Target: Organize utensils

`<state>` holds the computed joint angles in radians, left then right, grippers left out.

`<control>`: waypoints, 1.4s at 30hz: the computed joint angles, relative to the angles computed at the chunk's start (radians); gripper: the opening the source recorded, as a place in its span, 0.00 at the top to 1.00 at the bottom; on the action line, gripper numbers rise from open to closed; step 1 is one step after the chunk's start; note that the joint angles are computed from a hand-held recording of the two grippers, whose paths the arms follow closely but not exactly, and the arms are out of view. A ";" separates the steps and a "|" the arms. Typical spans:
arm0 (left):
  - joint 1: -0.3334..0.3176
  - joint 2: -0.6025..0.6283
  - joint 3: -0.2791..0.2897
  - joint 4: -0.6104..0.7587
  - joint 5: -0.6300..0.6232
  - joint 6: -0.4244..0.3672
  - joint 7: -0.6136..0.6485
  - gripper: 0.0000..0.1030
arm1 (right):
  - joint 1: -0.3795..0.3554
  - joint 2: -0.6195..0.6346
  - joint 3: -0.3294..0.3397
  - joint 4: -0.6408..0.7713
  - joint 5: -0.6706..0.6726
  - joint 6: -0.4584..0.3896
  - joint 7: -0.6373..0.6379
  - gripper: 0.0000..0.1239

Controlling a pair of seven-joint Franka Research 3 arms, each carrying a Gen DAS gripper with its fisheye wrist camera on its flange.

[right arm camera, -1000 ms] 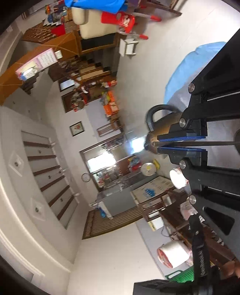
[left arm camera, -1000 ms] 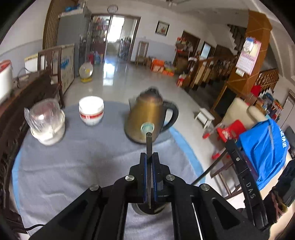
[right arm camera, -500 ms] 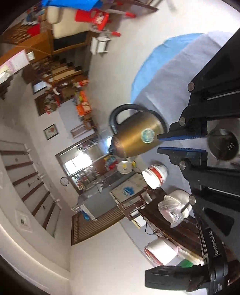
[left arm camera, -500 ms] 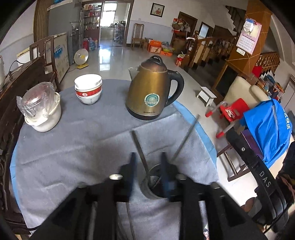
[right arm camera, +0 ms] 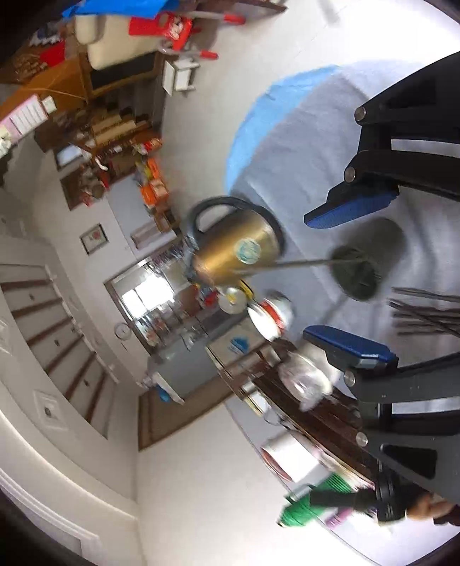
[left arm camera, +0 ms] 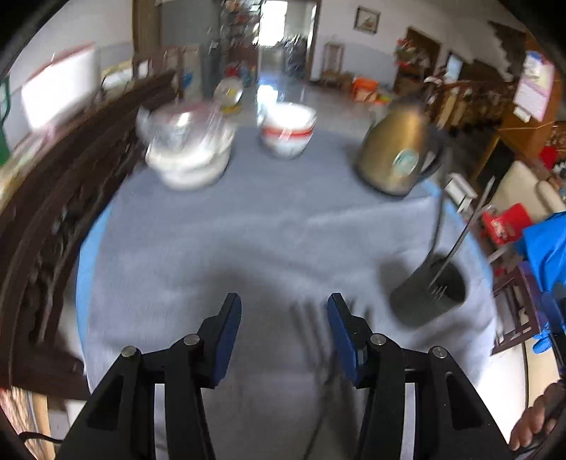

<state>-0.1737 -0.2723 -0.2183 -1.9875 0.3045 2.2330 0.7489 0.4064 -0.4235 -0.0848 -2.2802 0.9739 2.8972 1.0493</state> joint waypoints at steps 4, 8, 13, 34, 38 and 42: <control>-0.019 -0.032 0.012 -0.092 -0.063 -0.009 0.022 0.50 | 0.002 -0.041 0.014 -0.076 -0.027 -0.070 0.000 0.52; -0.031 -0.036 0.008 -0.129 -0.081 0.000 0.051 0.50 | -0.009 -0.055 0.017 -0.133 -0.043 -0.138 0.035 0.54; -0.051 0.002 0.002 -0.121 -0.105 0.029 0.098 0.50 | -0.036 -0.053 0.026 -0.173 -0.068 -0.173 0.070 0.54; -0.044 0.333 0.003 0.165 -0.182 0.034 0.266 0.77 | -0.074 -0.007 0.035 -0.157 -0.069 -0.233 0.073 0.54; -0.037 0.363 0.001 0.184 -0.230 0.036 0.308 0.84 | -0.076 0.002 0.041 -0.152 -0.078 -0.240 0.083 0.54; -0.024 0.372 0.001 0.181 -0.296 0.050 0.347 0.91 | -0.075 0.006 0.051 -0.148 -0.093 -0.242 0.089 0.54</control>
<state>-0.1976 0.1000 -0.2174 -1.8066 0.0088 2.2832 1.0957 0.3315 -0.4170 -0.0340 -2.4287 0.8805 2.6549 1.1378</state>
